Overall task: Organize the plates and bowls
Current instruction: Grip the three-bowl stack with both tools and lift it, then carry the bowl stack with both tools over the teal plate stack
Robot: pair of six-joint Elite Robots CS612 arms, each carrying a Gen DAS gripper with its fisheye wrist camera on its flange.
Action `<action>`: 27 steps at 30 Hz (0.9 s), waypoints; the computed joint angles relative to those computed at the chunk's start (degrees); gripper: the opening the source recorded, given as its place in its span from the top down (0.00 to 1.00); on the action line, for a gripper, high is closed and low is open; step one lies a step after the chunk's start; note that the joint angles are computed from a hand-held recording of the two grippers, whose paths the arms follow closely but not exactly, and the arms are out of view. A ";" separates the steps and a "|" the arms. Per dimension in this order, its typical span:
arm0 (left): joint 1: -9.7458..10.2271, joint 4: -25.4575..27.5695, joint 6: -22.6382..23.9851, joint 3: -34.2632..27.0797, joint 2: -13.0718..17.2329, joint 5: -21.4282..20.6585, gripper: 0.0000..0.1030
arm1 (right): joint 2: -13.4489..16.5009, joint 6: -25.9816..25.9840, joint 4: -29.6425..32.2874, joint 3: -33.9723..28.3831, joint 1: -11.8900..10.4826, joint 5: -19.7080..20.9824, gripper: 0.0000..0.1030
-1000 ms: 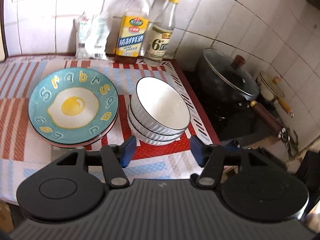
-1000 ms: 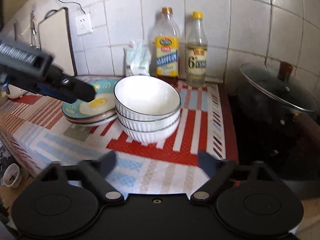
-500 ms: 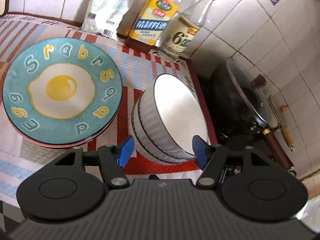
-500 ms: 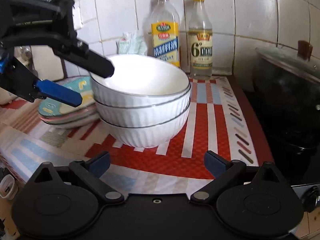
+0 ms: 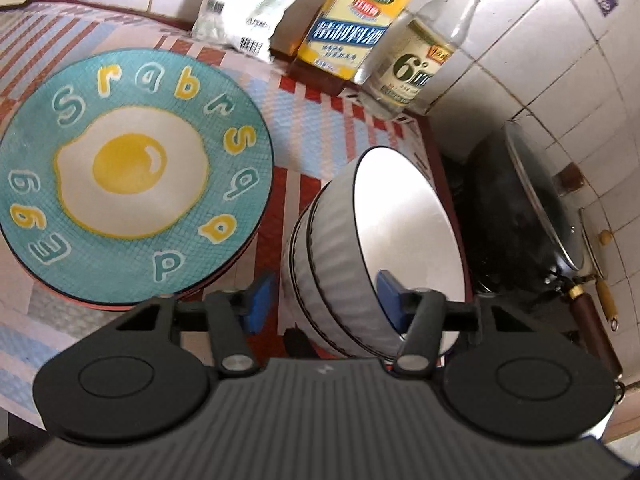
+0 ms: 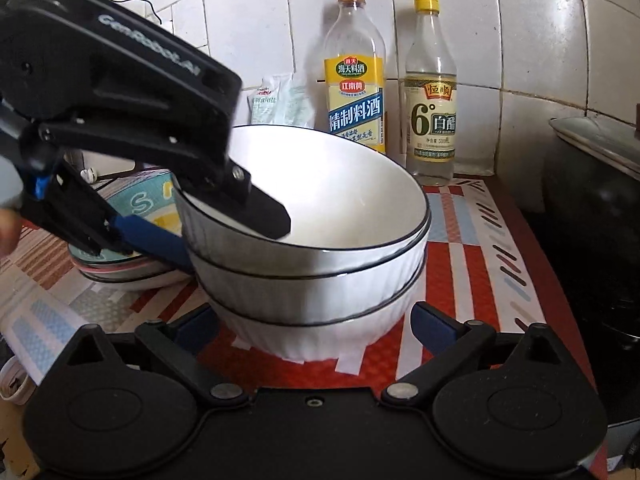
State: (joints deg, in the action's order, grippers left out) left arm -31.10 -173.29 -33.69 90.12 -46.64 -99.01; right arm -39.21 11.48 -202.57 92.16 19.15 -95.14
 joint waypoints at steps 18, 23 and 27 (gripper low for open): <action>-1.27 2.41 3.39 -0.83 0.36 4.42 0.58 | 0.70 -0.03 0.30 -1.43 -0.57 2.26 0.00; -1.39 1.85 5.19 -0.57 0.27 4.69 0.59 | 0.50 1.54 1.03 -1.54 -0.21 0.84 0.00; -1.62 0.85 6.97 0.06 -0.06 5.16 0.59 | 0.54 3.01 0.31 -1.44 0.11 -0.28 0.00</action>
State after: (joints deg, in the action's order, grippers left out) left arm -32.72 -172.44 -26.72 90.18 -46.70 -93.84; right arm -38.67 14.49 -202.26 90.72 19.26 -95.43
